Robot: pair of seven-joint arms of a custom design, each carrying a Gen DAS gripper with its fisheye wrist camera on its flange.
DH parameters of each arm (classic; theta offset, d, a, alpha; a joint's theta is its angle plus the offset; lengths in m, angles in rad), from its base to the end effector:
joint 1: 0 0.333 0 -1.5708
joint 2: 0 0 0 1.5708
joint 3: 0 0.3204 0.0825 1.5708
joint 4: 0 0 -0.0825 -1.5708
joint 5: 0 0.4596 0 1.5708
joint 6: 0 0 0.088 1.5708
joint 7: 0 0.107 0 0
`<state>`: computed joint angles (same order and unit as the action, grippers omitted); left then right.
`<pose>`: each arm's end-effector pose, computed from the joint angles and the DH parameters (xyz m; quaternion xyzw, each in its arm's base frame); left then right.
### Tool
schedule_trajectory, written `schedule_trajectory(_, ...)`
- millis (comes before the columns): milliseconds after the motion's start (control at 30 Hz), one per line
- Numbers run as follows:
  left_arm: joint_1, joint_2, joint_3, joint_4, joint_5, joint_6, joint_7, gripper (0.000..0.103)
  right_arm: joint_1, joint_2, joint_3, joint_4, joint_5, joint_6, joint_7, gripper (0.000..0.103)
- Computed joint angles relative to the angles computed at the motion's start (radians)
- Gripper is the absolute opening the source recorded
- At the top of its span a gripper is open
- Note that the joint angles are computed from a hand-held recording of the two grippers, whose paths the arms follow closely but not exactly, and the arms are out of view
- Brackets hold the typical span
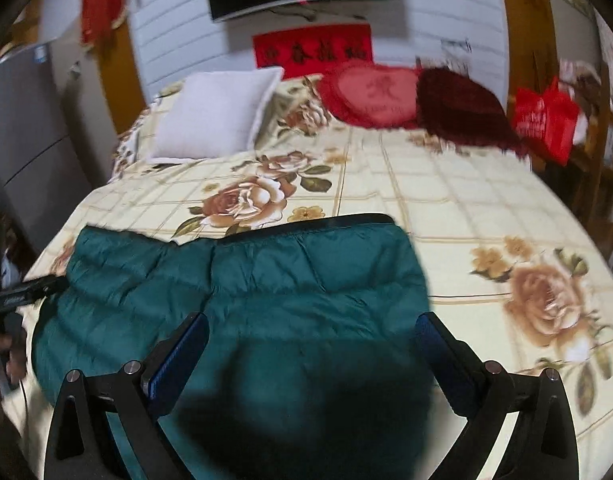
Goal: Fold large clothes
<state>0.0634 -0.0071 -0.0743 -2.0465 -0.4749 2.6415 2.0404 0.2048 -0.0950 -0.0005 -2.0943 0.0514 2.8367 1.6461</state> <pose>0.6595 0.0046 0.4791 -0.6213 0.7089 -0.2954 0.1558 0.6296 0.1277 0.5375 -0.6734 0.6173 -0.2309 0.3349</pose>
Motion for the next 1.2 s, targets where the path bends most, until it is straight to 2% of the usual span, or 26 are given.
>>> schedule_trajectory(67, 0.01, -0.001, 0.011, -0.007, -0.043, -0.019, 0.023, 0.103, 0.009, -0.039, -0.016, -0.045, 0.046, -0.009, -0.071, 0.102)
schedule_trajectory(133, 0.026, 0.013, 0.023, 0.011, -0.131, -0.081, 0.057, 0.103, 0.016, -0.05, -0.035, -0.07, 0.091, -0.035, -0.124, 0.103)
schedule_trajectory(200, 0.036, 0.026, 0.024, 0.015, -0.174, -0.102, 0.077, 0.103, 0.009, -0.031, -0.044, -0.057, 0.114, -0.104, -0.129, 0.102)
schedule_trajectory(300, 0.039, 0.046, 0.016, 0.019, -0.199, -0.104, 0.077, 0.103, -0.007, 0.006, -0.049, -0.035, 0.195, -0.134, -0.126, 0.103)
schedule_trajectory(367, 0.04, 0.057, 0.01, 0.024, -0.207, -0.099, 0.08, 0.103, -0.012, 0.031, -0.06, -0.011, 0.338, -0.176, -0.175, 0.103)
schedule_trajectory(467, 0.053, 0.088, 0.009, 0.059, -0.233, -0.158, 0.08, 0.103, -0.036, 0.074, -0.061, 0.026, 0.577, -0.247, -0.285, 0.103)
schedule_trajectory(500, 0.057, 0.093, 0.005, 0.063, -0.252, -0.159, 0.102, 0.103, -0.046, 0.081, -0.055, 0.028, 0.645, -0.241, -0.328, 0.103)
schedule_trajectory(600, 0.061, 0.1, -0.001, 0.073, -0.26, -0.161, 0.118, 0.103, -0.07, 0.106, -0.034, 0.058, 0.719, -0.266, -0.418, 0.103)
schedule_trajectory(733, 0.071, 0.118, -0.005, 0.101, -0.29, -0.196, 0.159, 0.103, -0.1, 0.138, -0.014, 0.107, 0.903, -0.397, -0.617, 0.103)
schedule_trajectory(833, 0.078, 0.132, -0.01, 0.123, -0.31, -0.229, 0.188, 0.1, -0.103, 0.143, 0.001, 0.118, 0.882, -0.412, -0.646, 0.103)
schedule_trajectory(933, 0.086, 0.147, -0.014, 0.149, -0.347, -0.269, 0.21, 0.087, -0.117, 0.143, 0.002, 0.117, 0.958, -0.442, -0.703, 0.103)
schedule_trajectory(1000, 0.085, 0.143, -0.018, 0.148, -0.347, -0.265, 0.229, 0.079, -0.124, 0.148, -0.001, 0.118, 0.988, -0.469, -0.748, 0.103)
schedule_trajectory(1100, 0.079, 0.136, -0.021, 0.133, -0.351, -0.235, 0.239, 0.077, -0.107, 0.151, 0.012, 0.115, 0.924, -0.379, -0.704, 0.103)
schedule_trajectory(1200, 0.074, 0.126, -0.022, 0.12, -0.359, -0.217, 0.253, 0.077, -0.097, 0.156, 0.022, 0.111, 0.919, -0.326, -0.664, 0.103)
